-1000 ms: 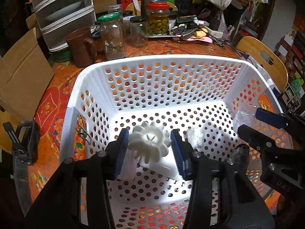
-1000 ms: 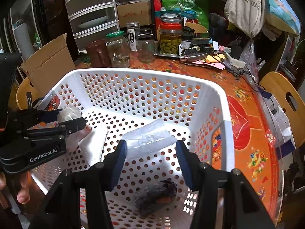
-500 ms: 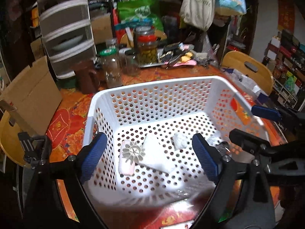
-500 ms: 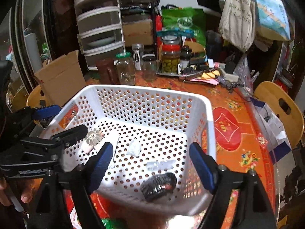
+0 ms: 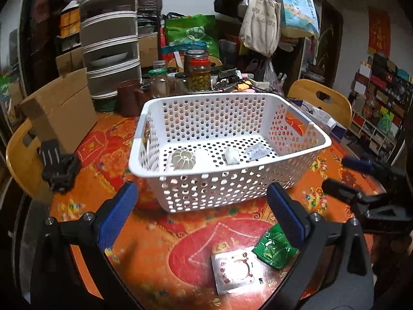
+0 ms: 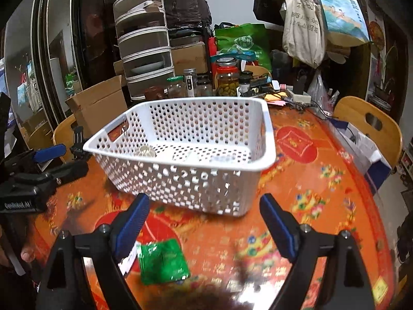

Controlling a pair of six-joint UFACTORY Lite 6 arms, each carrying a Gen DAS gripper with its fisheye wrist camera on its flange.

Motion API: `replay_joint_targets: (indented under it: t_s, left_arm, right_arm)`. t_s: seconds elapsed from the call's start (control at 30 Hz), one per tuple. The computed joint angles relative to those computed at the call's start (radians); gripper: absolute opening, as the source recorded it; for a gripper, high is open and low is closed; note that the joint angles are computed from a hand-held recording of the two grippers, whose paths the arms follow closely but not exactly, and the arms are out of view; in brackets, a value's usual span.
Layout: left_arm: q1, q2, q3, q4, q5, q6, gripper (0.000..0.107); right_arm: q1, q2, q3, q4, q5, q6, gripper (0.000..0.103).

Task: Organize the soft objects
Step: 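Open the left gripper and withdraw both grippers back over the table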

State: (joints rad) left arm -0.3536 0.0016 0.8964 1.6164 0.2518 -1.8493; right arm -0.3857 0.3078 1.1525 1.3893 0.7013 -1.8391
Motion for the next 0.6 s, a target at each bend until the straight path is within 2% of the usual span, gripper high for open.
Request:
replay_joint_targets:
  t_s: [0.17, 0.3, 0.6]
  left_arm:
    - [-0.019, -0.099, -0.150, 0.274, 0.017, -0.326, 0.099]
    - [-0.071, -0.127, -0.241, 0.370, 0.070, -0.466, 0.099]
    - [-0.127, -0.047, -0.343, 0.621, 0.129, -0.802, 0.099]
  right_arm:
    - [-0.043, -0.046, -0.124, 0.074, 0.050, -0.109, 0.087]
    - [-0.064, -0.085, -0.217, 0.103, 0.069, -0.182, 0.087]
    - [-0.054, -0.142, -0.398, 0.165, 0.056, -0.336, 0.087]
